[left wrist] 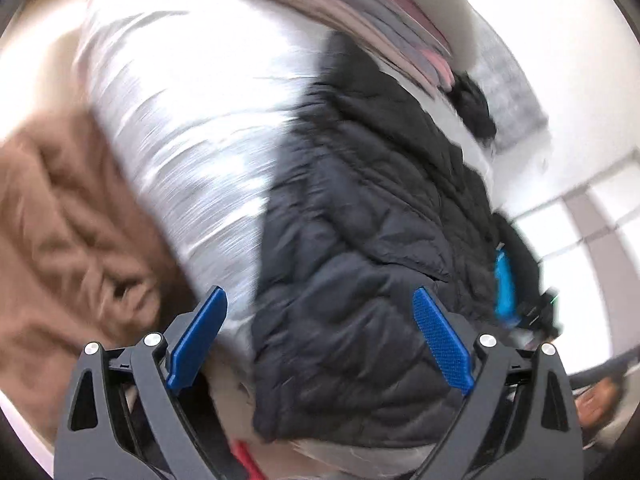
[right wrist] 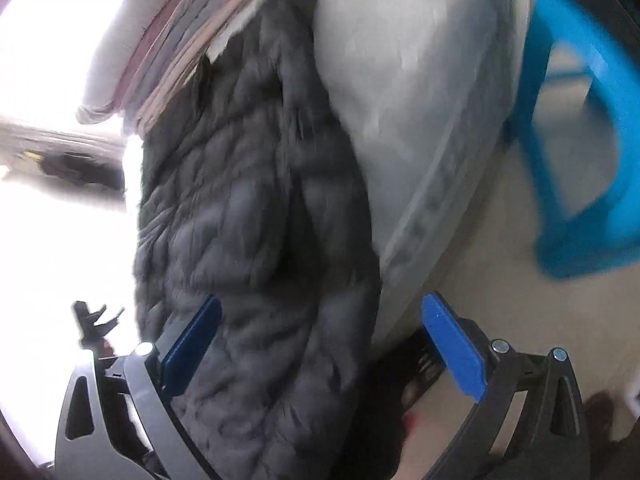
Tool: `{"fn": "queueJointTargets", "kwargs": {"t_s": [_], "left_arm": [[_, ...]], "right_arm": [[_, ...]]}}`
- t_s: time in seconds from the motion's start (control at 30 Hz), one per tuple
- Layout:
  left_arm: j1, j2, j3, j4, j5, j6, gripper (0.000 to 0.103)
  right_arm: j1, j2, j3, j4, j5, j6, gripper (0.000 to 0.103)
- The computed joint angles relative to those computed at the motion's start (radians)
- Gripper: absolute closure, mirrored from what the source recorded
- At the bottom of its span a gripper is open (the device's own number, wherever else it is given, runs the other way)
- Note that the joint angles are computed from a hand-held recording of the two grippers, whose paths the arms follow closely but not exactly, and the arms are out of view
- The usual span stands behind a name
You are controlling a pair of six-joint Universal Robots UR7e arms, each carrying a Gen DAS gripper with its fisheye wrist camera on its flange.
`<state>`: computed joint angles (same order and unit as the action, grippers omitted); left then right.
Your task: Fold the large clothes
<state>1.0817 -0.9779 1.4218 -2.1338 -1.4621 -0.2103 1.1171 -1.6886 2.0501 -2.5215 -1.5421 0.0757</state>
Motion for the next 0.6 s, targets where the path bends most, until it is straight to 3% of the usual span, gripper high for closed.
{"fn": "queueJointTargets", "kwargs": {"t_s": [0.1, 0.17, 0.43, 0.5, 0.57, 0.6], "left_arm": [[0.046, -0.025, 0.045, -0.029, -0.05, -0.058, 0.013], [0.07, -0.032, 0.078, -0.045, -0.077, -0.081, 0.013], [0.052, 0.026, 0.1, 0.034, -0.101, -0.08, 0.013], [0.046, 0.037, 0.111, 0.055, -0.126, -0.065, 0.013], [0.035, 0.033, 0.136, 0.046, -0.144, -0.045, 0.013], [0.027, 0.027, 0.152, 0.027, -0.139, -0.044, 0.018]], "right_arm": [[-0.083, -0.026, 0.061, 0.013, 0.175, -0.02, 0.006], [-0.114, -0.021, 0.07, 0.041, 0.253, -0.039, 0.006], [-0.16, 0.007, 0.089, 0.061, 0.442, -0.087, 0.006], [-0.136, 0.01, 0.088, 0.047, 0.434, -0.099, 0.008], [-0.099, 0.02, 0.088, 0.025, 0.399, -0.09, 0.024], [-0.079, 0.019, 0.097, 0.002, 0.368, -0.08, 0.043]]}}
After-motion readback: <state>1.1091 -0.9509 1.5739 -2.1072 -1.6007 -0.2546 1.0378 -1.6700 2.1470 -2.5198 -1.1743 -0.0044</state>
